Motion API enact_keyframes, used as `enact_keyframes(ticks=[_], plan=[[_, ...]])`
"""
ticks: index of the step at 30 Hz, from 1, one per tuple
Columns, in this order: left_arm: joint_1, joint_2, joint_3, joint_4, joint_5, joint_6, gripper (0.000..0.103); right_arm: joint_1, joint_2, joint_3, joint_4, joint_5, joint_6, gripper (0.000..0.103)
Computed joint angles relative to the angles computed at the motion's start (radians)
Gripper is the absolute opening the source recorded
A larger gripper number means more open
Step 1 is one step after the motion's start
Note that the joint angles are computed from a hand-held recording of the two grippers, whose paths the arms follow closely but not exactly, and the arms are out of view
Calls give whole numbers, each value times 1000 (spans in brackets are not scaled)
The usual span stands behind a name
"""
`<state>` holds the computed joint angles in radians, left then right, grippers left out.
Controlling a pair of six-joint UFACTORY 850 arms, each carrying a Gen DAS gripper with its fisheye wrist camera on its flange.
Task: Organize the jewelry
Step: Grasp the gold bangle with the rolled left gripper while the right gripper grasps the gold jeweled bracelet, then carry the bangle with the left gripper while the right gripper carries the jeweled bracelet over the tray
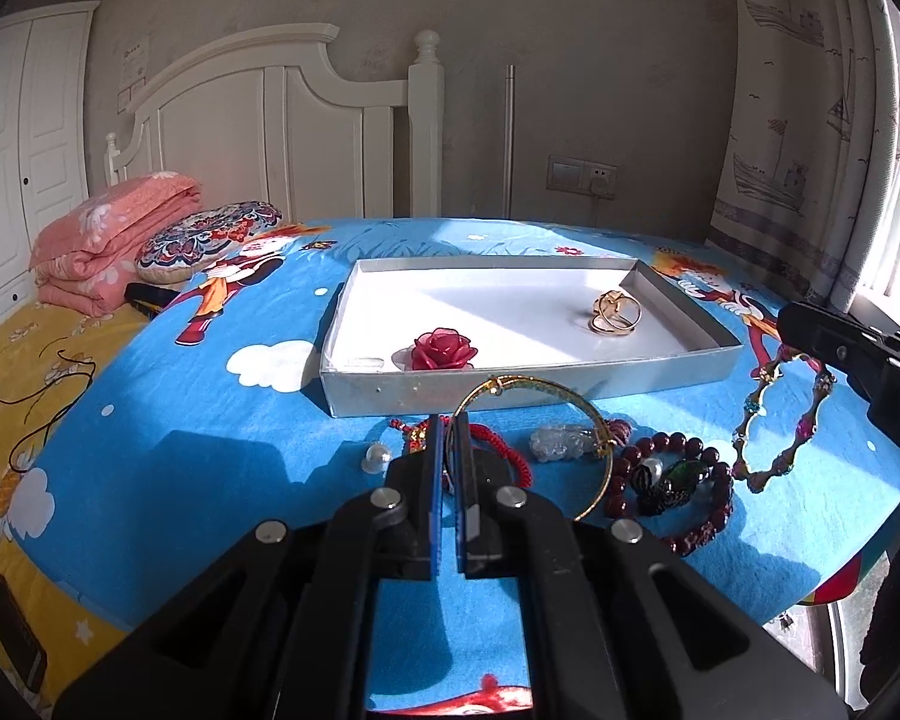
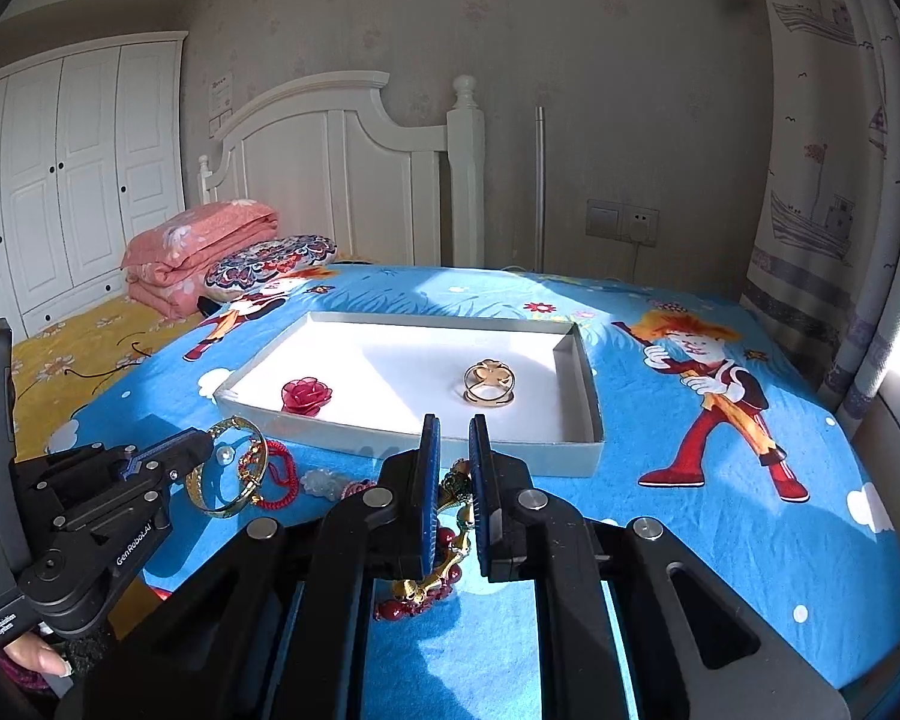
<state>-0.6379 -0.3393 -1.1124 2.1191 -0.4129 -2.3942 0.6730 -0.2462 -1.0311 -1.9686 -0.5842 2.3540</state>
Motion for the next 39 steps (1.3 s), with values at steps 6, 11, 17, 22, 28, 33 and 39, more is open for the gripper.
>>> enact_keyframes(ticks=[6, 11, 17, 22, 28, 33, 39], plan=[[3, -17, -41, -19, 13, 30, 3, -3, 0, -14, -3, -11, -19, 11], [9, -25, -66, -9, 23, 28, 3, -7, 1, -28, -5, -21, -46, 11], [29, -59, -134, -51, 59, 88, 3, -20, -28, -76, 7, -19, -117, 11], [48, -105, -218, -133, 96, 180, 3, -43, -58, -129, 10, -4, -173, 11], [56, -171, -320, -276, 111, 340, 3, -70, -106, -207, 17, 19, -244, 11], [65, -238, -418, -472, 132, 547, 3, -96, -157, -275, 36, 52, -282, 11], [86, -325, -555, -831, 141, 894, 3, -130, -239, -388, 117, 113, -375, 11]])
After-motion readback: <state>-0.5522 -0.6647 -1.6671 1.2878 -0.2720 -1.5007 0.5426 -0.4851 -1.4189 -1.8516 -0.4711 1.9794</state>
